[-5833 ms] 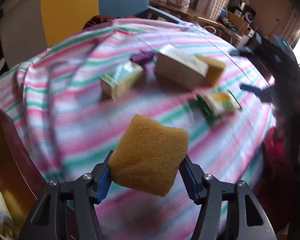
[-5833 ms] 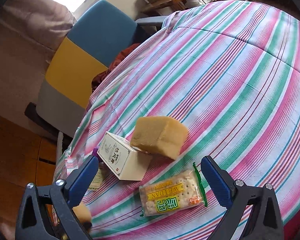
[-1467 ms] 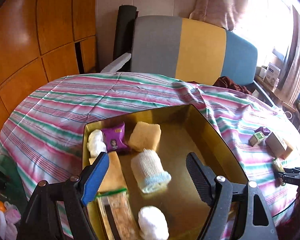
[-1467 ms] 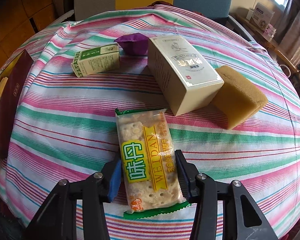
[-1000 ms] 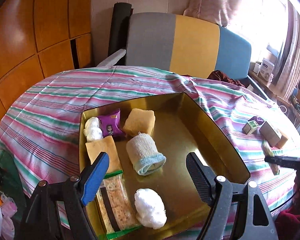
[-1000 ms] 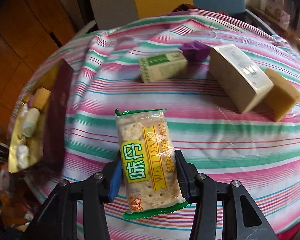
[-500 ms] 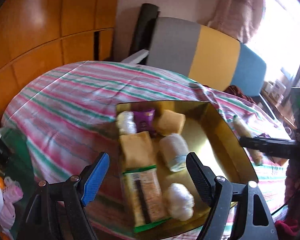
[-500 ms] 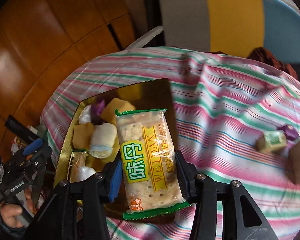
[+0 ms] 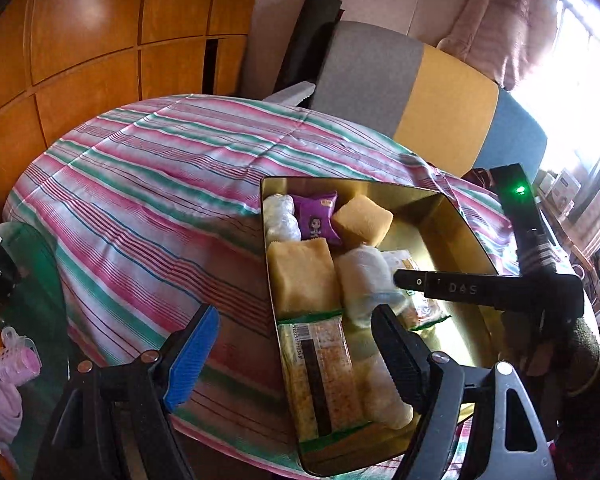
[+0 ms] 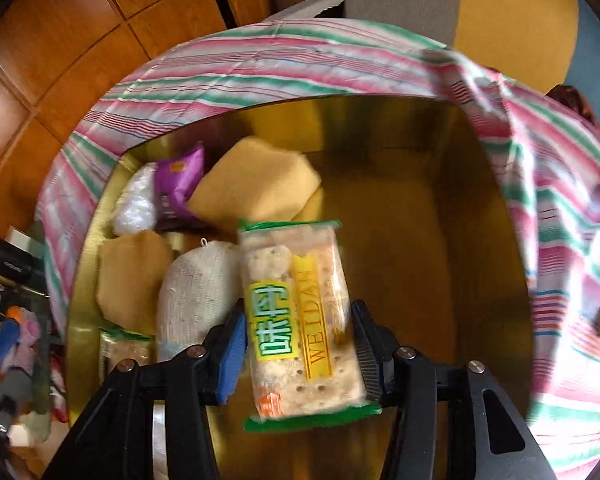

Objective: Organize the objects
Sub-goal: 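Carry the WEIDAN cracker packet to the gold tray and release it with the right gripper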

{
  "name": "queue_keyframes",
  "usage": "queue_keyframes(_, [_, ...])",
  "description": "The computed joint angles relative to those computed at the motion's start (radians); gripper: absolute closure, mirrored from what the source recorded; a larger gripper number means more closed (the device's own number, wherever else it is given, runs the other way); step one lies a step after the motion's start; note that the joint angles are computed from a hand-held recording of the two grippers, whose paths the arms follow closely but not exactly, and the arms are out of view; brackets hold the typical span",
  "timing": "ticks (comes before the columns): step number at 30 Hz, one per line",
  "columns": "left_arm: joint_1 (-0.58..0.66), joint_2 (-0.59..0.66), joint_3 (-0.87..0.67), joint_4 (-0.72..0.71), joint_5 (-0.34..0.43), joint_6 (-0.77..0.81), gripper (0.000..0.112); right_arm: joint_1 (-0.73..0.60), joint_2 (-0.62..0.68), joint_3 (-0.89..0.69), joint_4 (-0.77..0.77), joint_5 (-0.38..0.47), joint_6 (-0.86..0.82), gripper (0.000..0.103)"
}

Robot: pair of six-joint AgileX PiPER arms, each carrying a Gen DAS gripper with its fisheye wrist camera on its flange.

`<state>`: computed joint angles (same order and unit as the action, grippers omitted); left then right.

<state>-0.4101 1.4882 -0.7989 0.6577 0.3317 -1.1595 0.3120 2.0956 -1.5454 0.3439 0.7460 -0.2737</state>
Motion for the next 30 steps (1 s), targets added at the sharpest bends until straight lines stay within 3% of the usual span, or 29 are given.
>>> queue_keyframes(2, [-0.007, 0.0, 0.0, -0.001, 0.003, 0.0, 0.033, -0.012, -0.014, 0.031, 0.077, -0.015, -0.075, 0.045])
queue_keyframes(15, [-0.095, 0.004, -0.044, 0.065, 0.087, -0.051, 0.033, -0.089, -0.226, 0.267, 0.249, -0.137, -0.29, 0.037])
queue_keyframes(30, [-0.22, 0.047, -0.142, 0.077, 0.159, -0.025, 0.033, -0.344, -0.444, 0.497, 0.445, -0.165, -0.6, 0.029])
